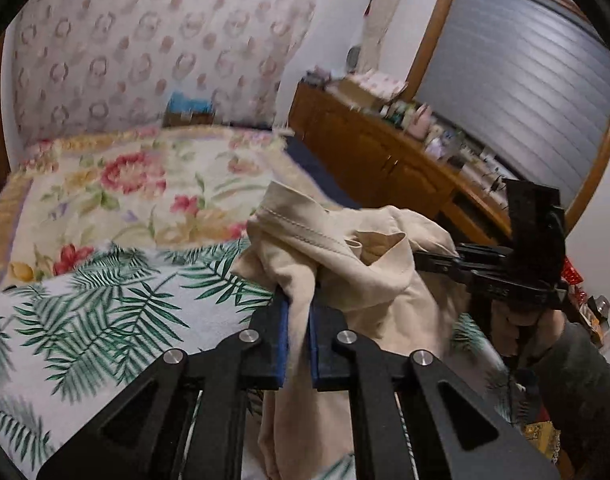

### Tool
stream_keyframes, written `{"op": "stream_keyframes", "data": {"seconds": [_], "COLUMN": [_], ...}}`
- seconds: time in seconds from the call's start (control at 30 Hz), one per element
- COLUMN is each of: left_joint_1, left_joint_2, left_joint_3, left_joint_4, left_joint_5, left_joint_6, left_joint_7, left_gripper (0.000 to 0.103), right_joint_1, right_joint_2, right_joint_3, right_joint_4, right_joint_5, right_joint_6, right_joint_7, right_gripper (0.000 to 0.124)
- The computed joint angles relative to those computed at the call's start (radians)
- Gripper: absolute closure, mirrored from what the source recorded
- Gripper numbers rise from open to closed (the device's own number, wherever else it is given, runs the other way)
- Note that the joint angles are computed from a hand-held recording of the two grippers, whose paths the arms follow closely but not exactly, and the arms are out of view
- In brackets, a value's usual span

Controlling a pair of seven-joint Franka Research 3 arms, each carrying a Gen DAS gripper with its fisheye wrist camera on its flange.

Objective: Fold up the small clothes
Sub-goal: 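Carry the folded shirt with both tools beside the yellow plush toy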

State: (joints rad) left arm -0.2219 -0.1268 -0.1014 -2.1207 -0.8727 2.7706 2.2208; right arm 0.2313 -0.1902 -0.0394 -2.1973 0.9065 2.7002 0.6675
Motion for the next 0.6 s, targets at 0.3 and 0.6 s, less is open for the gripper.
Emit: {"op": "stream_keyframes", "data": {"seconds": [0.3,0.6], "left_joint_1": [-0.04,0.031], "left_joint_2": [-0.265,-0.487], "left_joint_3": [0.11,0.222], "left_joint_4": [-0.212,-0.448], "left_joint_5": [-0.043,0.103], "left_joint_6": [0.08,0.182], "left_joint_7": [0.039,-0.081], "left_gripper": [0.094,0.094], "right_joint_1": [0.102,0.183], "right_joint_2": [-0.087,0.157], "right_joint_3": [0.022,0.093], "right_joint_4": [-0.009,0.251], "right_joint_5": [0.067,0.121], "right_joint_6": [0.058,0.054], "right_joint_7": [-0.104,-0.215], "right_gripper": [0.111,0.111]}}
